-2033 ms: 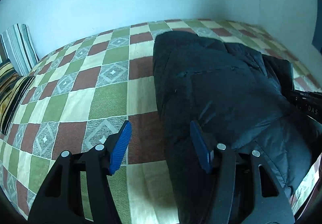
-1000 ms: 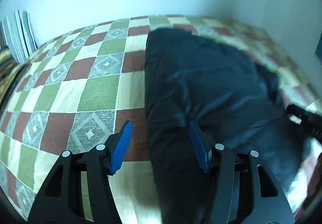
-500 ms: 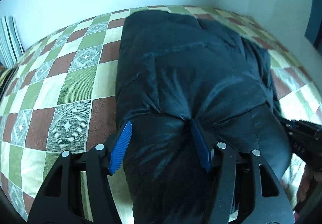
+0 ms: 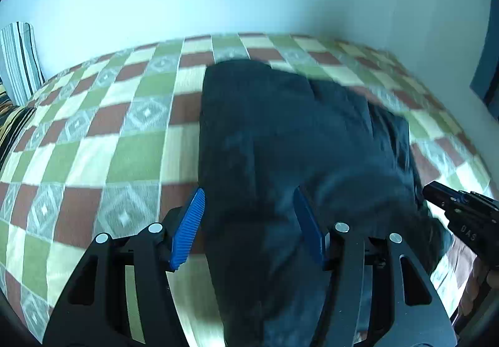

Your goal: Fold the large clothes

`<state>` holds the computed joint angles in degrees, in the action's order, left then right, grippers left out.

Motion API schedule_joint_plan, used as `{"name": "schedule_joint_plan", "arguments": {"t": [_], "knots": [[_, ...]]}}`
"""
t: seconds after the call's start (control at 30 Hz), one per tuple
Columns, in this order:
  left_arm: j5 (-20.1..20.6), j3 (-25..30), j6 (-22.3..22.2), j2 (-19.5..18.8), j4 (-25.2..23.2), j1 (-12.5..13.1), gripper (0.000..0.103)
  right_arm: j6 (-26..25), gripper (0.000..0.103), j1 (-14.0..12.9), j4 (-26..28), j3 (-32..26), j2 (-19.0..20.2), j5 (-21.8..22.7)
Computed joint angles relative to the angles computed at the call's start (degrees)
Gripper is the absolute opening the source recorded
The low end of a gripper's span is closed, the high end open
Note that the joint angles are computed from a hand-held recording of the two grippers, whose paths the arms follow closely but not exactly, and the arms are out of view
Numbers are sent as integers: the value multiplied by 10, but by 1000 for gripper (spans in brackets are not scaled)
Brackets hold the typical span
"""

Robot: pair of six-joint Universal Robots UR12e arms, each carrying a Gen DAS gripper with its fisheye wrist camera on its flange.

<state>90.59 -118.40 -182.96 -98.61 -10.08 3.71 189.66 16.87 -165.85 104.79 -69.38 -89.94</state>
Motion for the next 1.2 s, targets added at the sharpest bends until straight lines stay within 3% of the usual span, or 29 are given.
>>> {"name": "schedule_joint_plan", "arguments": {"t": [0.13, 0.33, 0.43, 0.67, 0.83, 0.9, 0.93, 0.97, 1.03, 1.2], "knots": [[10, 39, -4, -25, -28, 1, 59, 1, 13, 1, 9, -48, 25, -1], [33, 70, -16, -55, -75, -5, 59, -1, 13, 6, 79, -106, 65, -18], [36, 75, -15, -66, -83, -6, 64, 3, 13, 6, 102, -117, 82, -17], [37, 77, -23, -84, -76, -7, 65, 6, 11, 3, 80, -112, 101, -9], [31, 68, -24, -74, -59, -5, 65, 4, 12, 6, 59, -102, 92, -17], [29, 63, -26, -69, -52, -3, 66, 11, 17, 5, 44, -92, 84, -16], [25, 60, -29, -65, -48, -2, 66, 18, 30, 6, 36, -85, 78, -15], [24, 57, -36, -61, -48, -1, 68, 26, 51, 7, 25, -77, 71, -22], [19, 49, -48, -52, -44, 2, 70, 30, 69, 10, -10, -59, 59, -31], [26, 23, -50, -25, -14, 0, 77, 19, 70, 18, -37, -28, 28, -33]]}}
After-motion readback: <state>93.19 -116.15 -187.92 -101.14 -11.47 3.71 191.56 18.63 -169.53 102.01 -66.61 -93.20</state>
